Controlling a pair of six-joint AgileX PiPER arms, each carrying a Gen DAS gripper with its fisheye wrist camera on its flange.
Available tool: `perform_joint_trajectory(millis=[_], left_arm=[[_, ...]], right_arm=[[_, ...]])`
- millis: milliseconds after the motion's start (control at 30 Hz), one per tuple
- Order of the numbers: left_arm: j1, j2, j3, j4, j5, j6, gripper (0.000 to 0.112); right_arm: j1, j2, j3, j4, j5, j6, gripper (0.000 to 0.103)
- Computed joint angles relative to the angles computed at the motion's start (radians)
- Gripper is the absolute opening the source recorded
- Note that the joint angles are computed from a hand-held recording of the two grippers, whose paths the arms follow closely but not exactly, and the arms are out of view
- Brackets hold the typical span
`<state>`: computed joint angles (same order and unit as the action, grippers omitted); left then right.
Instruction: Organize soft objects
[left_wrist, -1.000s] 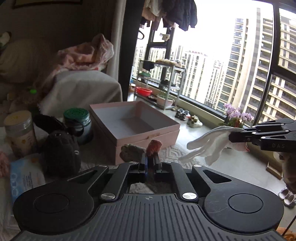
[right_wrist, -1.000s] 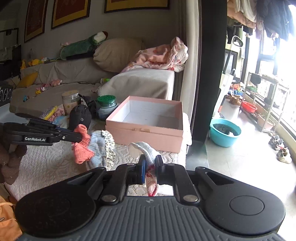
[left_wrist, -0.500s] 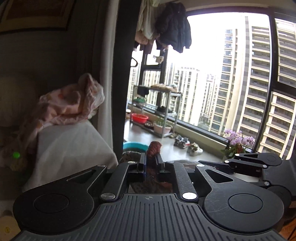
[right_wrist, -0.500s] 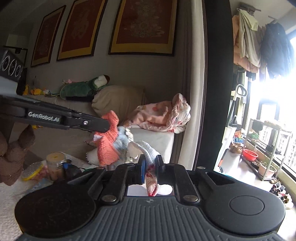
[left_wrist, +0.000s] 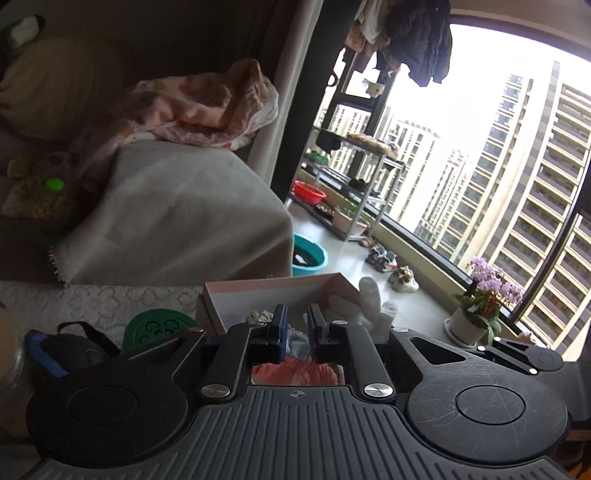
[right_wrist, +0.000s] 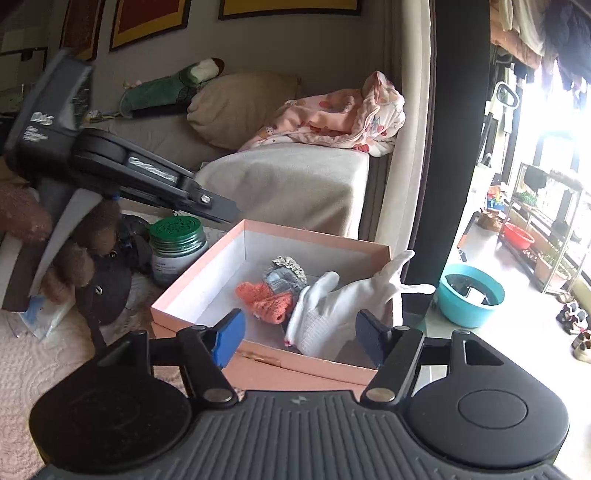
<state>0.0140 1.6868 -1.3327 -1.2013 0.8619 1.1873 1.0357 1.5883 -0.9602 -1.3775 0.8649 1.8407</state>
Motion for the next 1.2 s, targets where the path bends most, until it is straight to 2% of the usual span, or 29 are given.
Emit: perform_joint_trajectory(millis=[67, 100, 267, 300, 400, 467, 500, 533, 600, 633, 667, 767, 833, 967, 1067, 1133, 1200], left_arm=[[0.080, -0.073, 0.092, -0.030, 0.054, 0.063, 0.013], [0.121, -0.098, 0.126, -0.033, 0.085, 0.088, 0.013], [0.343, -0.226, 0.318, -0.034, 0.194, 0.288, 0.013], [0.394, -0.242, 0.349, -0.032, 0.221, 0.329, 0.013], [0.529, -0.259, 0.412, -0.010, 0.279, 0.438, 0.013], [0.587, -0.267, 0.438, -0.009, 0.255, 0.497, 0.013], [0.610, -0.271, 0.449, -0.014, 0.230, 0.524, 0.013], [0.630, -0.272, 0.456, -0.021, 0.204, 0.547, 0.013], [0.676, -0.242, 0.438, -0.023, 0.179, 0.546, 0.013], [0.680, -0.218, 0.413, -0.019, 0.163, 0.515, 0.013], [0.689, -0.199, 0.401, -0.020, 0.148, 0.501, 0.013], [0.699, -0.163, 0.391, -0.038, 0.072, 0.471, 0.013], [0.705, -0.134, 0.374, -0.047, 0.021, 0.407, 0.013], [0.736, -0.065, 0.317, -0.070, 0.008, 0.276, 0.013], [0.740, -0.042, 0.293, -0.106, -0.032, 0.291, 0.013], [0.748, -0.018, 0.262, -0.134, -0.023, 0.314, 0.013], [0.748, 0.020, 0.203, -0.117, -0.022, 0.248, 0.013]], right_arm=[[-0.042, 0.042, -0.061, 0.023, 0.004, -0.017, 0.072], [-0.085, 0.064, -0.107, 0.063, -0.021, -0.050, 0.072], [-0.340, 0.218, -0.411, 0.542, -0.204, -0.424, 0.072], [-0.368, 0.257, -0.472, 0.642, -0.208, -0.516, 0.072], [-0.423, 0.378, -0.659, 0.939, -0.150, -0.771, 0.072], [-0.456, 0.392, -0.651, 1.139, -0.239, -0.894, 0.072], [-0.460, 0.382, -0.613, 1.199, -0.315, -0.918, 0.072], [-0.456, 0.359, -0.565, 1.219, -0.382, -0.908, 0.067], [-0.439, 0.294, -0.471, 1.139, -0.485, -0.851, 0.067], [-0.425, 0.258, -0.439, 1.039, -0.492, -0.780, 0.067], [-0.409, 0.226, -0.426, 0.939, -0.459, -0.720, 0.067], [-0.302, 0.201, -0.461, 0.639, -0.219, -0.494, 0.070], [-0.219, 0.199, -0.440, 0.469, -0.114, -0.361, 0.071], [-0.099, 0.177, -0.386, 0.357, -0.081, -0.318, 0.072], [-0.014, 0.183, -0.367, 0.299, -0.100, -0.289, 0.079], [0.029, 0.216, -0.388, 0.297, -0.118, -0.310, 0.080], [0.053, 0.266, -0.430, 0.316, -0.142, -0.359, 0.080]])
